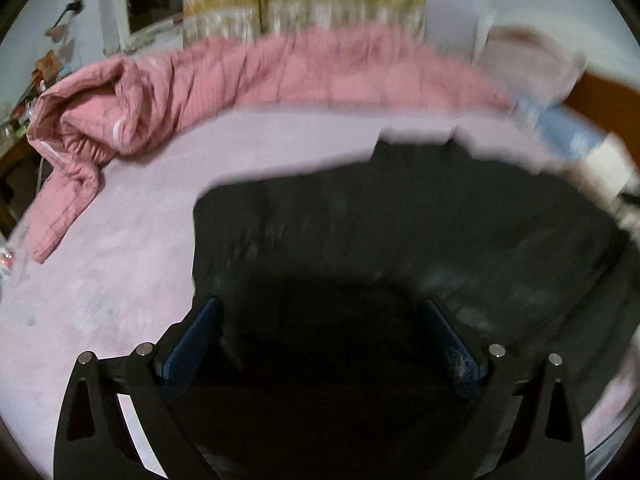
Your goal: Fold large clothes
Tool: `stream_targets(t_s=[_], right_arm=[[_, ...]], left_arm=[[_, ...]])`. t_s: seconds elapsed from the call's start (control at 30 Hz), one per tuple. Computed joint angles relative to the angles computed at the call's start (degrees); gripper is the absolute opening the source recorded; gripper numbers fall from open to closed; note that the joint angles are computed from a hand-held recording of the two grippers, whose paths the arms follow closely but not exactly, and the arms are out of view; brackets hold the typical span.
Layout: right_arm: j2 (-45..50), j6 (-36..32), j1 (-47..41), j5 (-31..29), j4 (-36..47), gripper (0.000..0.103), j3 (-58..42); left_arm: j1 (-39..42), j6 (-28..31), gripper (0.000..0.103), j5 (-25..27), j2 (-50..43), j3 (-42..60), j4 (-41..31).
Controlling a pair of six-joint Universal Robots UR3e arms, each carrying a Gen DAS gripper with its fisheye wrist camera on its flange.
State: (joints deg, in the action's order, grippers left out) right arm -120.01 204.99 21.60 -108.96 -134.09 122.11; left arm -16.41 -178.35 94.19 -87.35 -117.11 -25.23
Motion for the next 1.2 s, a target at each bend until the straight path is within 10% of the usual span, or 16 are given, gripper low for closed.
stream_targets(t_s=[0.1, 0.17, 0.23, 0.4, 0.67, 0.97, 1.2], right_arm=[[-2.68, -6.08, -10.54, 7.51, 4.61, 0.072, 1.4], [-1.55, -9.55, -14.99, 8.99, 5.89, 0.072, 1.63], [0.93, -11.71, -17.49, 10.14, 6.02, 0.072, 1.49], [-5.42, -19.85, -27.05, 25.3, 6.07, 0.072, 7.26], [12.61, -14.44, -21.08, 11.27, -0.42, 0.072, 2.58], [12.74, -8.78, -27.59, 13.86, -5.93, 0.071, 4.75], [-8.15, -17.14, -34.31, 23.95, -3.45, 0.071, 14.6]], left_arm=[[-1.85, 1.08, 0.084, 4.13, -2.21, -0.95, 2.29], [-1.11, 3.13, 0.021, 2.26, -0.79, -2.76, 4.85], [-1.72, 2.48, 0.015, 4.39, -1.52, -3.97, 10.58], [-5.35, 3.28, 0.014, 14.95, -10.75, 4.8, 13.66], [-3.51, 6.31, 0.017, 15.42, -19.21, 15.89, 14.46], [-5.26, 4.8, 0.044, 28.58, -26.35, 20.26, 9.23], [0.36, 2.92, 0.067, 15.59, -13.25, 7.33, 15.56]])
